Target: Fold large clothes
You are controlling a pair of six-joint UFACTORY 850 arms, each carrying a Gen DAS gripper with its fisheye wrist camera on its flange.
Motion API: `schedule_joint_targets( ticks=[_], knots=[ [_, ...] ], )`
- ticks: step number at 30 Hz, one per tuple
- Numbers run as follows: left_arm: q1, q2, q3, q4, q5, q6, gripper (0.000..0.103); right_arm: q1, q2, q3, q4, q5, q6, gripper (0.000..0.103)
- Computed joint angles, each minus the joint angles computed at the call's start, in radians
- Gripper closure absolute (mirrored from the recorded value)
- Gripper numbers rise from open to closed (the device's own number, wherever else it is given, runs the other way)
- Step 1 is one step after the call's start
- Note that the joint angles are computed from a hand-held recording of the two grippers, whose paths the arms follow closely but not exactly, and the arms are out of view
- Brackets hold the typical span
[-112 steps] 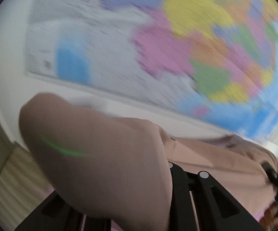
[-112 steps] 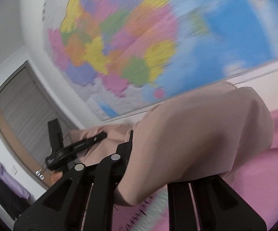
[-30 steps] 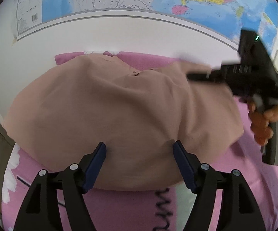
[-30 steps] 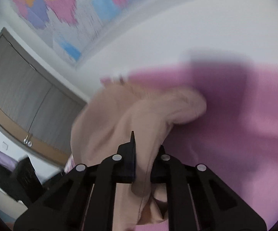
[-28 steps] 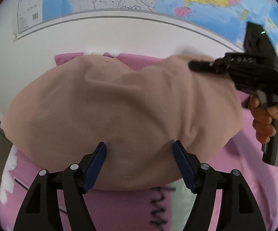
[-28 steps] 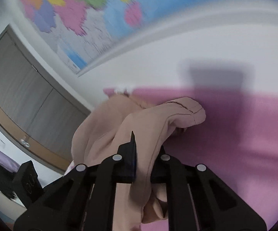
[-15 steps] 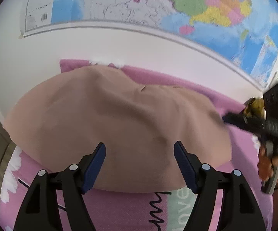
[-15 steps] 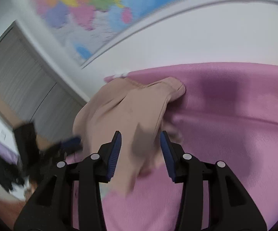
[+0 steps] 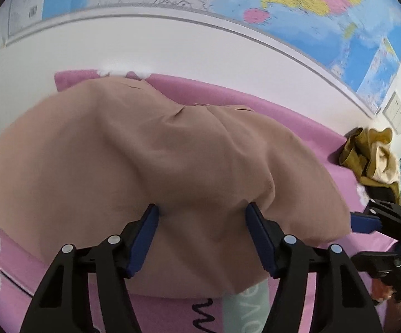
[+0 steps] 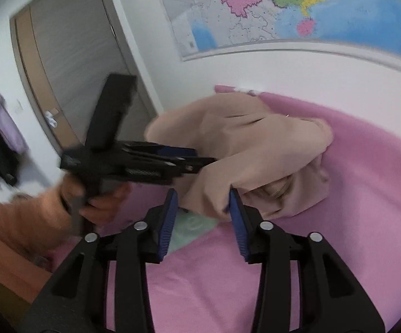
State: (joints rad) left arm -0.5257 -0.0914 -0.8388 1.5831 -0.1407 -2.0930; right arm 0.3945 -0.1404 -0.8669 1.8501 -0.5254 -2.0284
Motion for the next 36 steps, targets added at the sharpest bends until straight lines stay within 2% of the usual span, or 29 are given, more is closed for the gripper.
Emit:
schedule_joint_targets(
  ticks=[4, 6, 7, 10, 13, 15, 18, 21, 22, 23, 25, 26, 29, 31, 36],
  knots=[
    [0.01, -0.004, -0.005, -0.004, 0.009, -0.004, 0.042, 0.003, -0.057, -0.044, -0.114, 0.091, 0.075, 0.064],
    [0.003, -0.011, -0.011, -0.031, -0.004, 0.029, 0.042, 0.004, -0.088, -0.066, -0.178, 0.099, 0.126, 0.071],
    [0.001, -0.012, -0.013, -0.045, -0.009, 0.044, 0.042, -0.002, -0.095, -0.072, -0.231, 0.07, 0.176, 0.092],
    [0.0, -0.009, -0.011, -0.051, -0.011, 0.05, 0.042, -0.036, -0.077, -0.064, -0.34, -0.036, 0.286, 0.099],
    [0.002, -0.008, -0.01, -0.06, -0.01, 0.057, 0.042, -0.092, -0.061, -0.058, -0.472, -0.119, 0.474, 0.102],
    [-0.009, -0.014, -0.015, -0.082, -0.037, 0.091, 0.042, -0.124, -0.053, -0.047, -0.48, -0.129, 0.538, 0.102],
    [-0.034, -0.011, -0.016, -0.112, -0.088, 0.139, 0.042, -0.156, 0.003, 0.001, -0.371, -0.133, 0.462, 0.098],
    [-0.063, -0.009, -0.018, -0.15, -0.152, 0.196, 0.042, -0.137, 0.025, 0.007, -0.209, -0.142, 0.338, 0.097],
    [-0.067, -0.01, -0.018, -0.157, -0.161, 0.204, 0.042, -0.128, 0.02, -0.003, -0.178, -0.163, 0.326, 0.092],
    [-0.07, -0.01, -0.017, -0.15, -0.168, 0.197, 0.042, -0.113, 0.014, -0.013, -0.147, -0.154, 0.304, 0.081],
    [-0.078, -0.008, -0.011, -0.139, -0.182, 0.18, 0.041, -0.077, -0.011, -0.043, -0.124, -0.097, 0.289, 0.07],
    [-0.081, -0.006, -0.009, -0.135, -0.187, 0.171, 0.041, -0.068, -0.028, -0.055, -0.124, -0.076, 0.3, 0.07],
    [-0.09, 0.005, 0.005, -0.119, -0.207, 0.139, 0.039, -0.031, -0.091, -0.1, -0.218, 0.062, 0.426, 0.074],
    [-0.103, 0.009, 0.012, -0.113, -0.239, 0.128, 0.037, -0.032, -0.122, -0.104, -0.254, 0.07, 0.492, 0.076],
    [-0.127, 0.023, 0.029, -0.111, -0.299, 0.106, 0.031, -0.032, -0.072, -0.055, -0.161, 0.071, 0.391, 0.074]
  ],
)
